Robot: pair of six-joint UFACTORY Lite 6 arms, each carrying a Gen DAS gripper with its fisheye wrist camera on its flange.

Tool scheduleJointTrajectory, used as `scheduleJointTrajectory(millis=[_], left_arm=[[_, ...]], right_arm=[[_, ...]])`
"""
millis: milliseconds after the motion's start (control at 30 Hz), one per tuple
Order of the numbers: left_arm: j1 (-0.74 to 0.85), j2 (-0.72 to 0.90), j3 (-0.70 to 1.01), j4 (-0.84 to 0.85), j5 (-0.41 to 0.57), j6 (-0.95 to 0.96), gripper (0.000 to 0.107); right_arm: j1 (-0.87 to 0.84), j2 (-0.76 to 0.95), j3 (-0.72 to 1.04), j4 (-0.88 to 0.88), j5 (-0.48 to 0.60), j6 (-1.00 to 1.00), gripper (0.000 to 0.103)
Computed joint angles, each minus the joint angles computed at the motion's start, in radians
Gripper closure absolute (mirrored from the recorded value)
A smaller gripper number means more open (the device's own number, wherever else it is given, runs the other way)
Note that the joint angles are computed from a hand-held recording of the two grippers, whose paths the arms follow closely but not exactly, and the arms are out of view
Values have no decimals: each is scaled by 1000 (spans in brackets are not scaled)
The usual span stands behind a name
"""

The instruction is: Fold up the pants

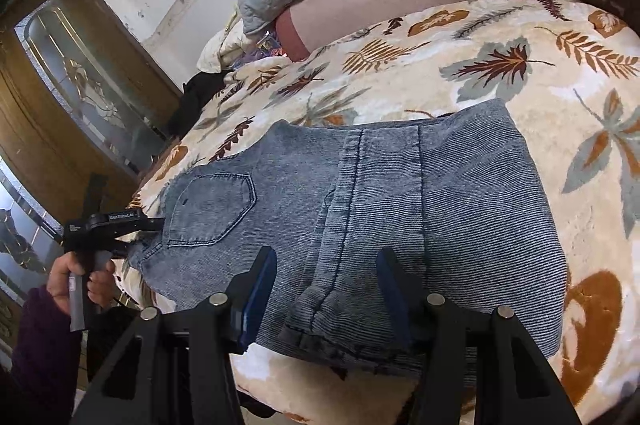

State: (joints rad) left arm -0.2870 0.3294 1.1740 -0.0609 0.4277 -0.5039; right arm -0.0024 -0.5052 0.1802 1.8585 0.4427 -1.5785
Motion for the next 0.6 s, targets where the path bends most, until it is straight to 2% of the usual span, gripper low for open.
scheduleJointTrajectory(millis=[100, 233, 333, 400, 467, 533, 600], left_arm=[[22, -34, -29, -35, -23, 73, 77], [-2, -110, -62, 35, -30, 28, 83], [-38, -183, -69, 100, -15, -24, 85], [-72, -231, -68, 153, 1, -67, 86], [-104, -251, -47, 189, 12, -98, 86], [-137, -258, -22, 223, 25, -134, 87], [-184, -279, -8, 277, 46, -188, 87]], right_arm=[[4, 4, 2, -1, 8, 4, 47], [31, 42, 51, -30, 28, 52, 47], [103, 165, 145, 43, 19, 30, 48], [169, 259, 223, 113, -3, -3, 53], [248, 366, 332, 151, -35, -15, 66], [315, 453, 432, 182, -104, -17, 70], [354, 552, 533, 164, -116, 4, 71]])
